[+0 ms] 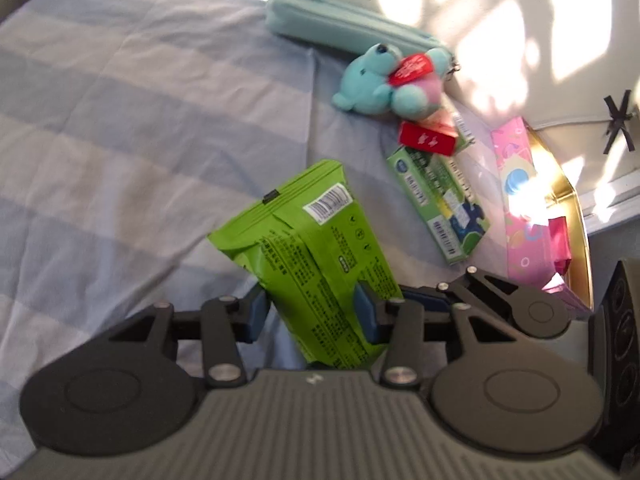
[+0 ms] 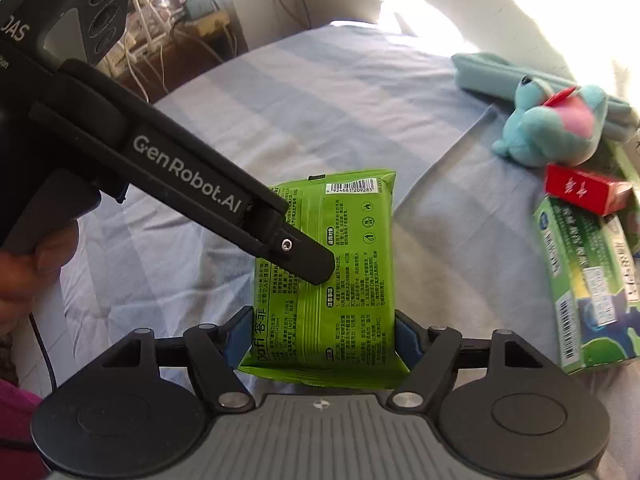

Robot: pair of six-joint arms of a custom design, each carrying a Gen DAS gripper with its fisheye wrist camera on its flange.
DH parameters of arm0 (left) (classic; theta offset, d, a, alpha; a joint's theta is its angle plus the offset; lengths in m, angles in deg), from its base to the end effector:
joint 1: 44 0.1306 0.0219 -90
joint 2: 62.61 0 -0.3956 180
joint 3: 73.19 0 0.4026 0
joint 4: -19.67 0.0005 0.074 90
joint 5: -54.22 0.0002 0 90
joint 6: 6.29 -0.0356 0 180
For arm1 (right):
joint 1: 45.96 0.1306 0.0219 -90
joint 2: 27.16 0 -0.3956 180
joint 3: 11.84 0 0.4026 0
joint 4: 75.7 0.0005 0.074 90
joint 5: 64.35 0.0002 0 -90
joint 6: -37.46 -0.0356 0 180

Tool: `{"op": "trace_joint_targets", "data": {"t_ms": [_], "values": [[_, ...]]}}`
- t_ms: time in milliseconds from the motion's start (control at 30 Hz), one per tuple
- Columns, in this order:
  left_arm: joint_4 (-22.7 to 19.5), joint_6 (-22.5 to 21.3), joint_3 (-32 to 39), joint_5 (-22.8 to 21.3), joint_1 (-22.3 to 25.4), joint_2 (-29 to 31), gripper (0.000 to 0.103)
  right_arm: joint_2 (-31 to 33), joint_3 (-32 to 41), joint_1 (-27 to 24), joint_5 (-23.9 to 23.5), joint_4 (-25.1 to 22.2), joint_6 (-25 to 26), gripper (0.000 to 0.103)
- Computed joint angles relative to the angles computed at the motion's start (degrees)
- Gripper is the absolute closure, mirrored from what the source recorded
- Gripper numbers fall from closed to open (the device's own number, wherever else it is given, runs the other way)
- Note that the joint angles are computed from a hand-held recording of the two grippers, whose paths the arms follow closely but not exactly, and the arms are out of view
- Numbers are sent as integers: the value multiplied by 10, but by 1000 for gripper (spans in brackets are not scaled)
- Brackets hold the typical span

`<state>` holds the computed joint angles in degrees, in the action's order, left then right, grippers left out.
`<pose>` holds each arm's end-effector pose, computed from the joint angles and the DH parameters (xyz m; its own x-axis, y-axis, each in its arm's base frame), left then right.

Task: Organize objects
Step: 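Carry the green snack packet into the gold tin and release it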

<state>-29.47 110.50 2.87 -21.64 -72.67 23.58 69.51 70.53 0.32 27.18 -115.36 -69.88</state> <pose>0.3880 -0.2226 0.3611 -0.9323 0.0116 -0.3615 0.1731 0.8919 -0.4178 0.3620 0.3765 0.3353 -0.7455 -0.3485 -0.5680 -0.5127 0.8445 0.1547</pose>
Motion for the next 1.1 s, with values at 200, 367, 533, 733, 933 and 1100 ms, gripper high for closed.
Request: {"op": "trace_joint_targets", "data": {"t_ms": [200, 367, 533, 733, 933, 1100], "values": [[54, -29, 90, -53, -67, 30, 56, -87, -49, -34, 106, 60, -7, 32], [48, -47, 154, -52, -141, 103, 55, -178, -131, -55, 173, 49, -28, 32], [31, -80, 250, -41, -201, 187, 55, -281, -214, -102, 205, 23, -92, 32], [16, -117, 377, -42, -244, 273, 55, -360, -256, -185, 219, 18, -76, 32], [-35, -109, 479, -43, -264, 364, 55, -367, -293, -278, 158, 34, -55, 32], [-79, -97, 541, -78, -273, 418, 54, -343, -312, -320, 118, 50, -54, 31]]}}
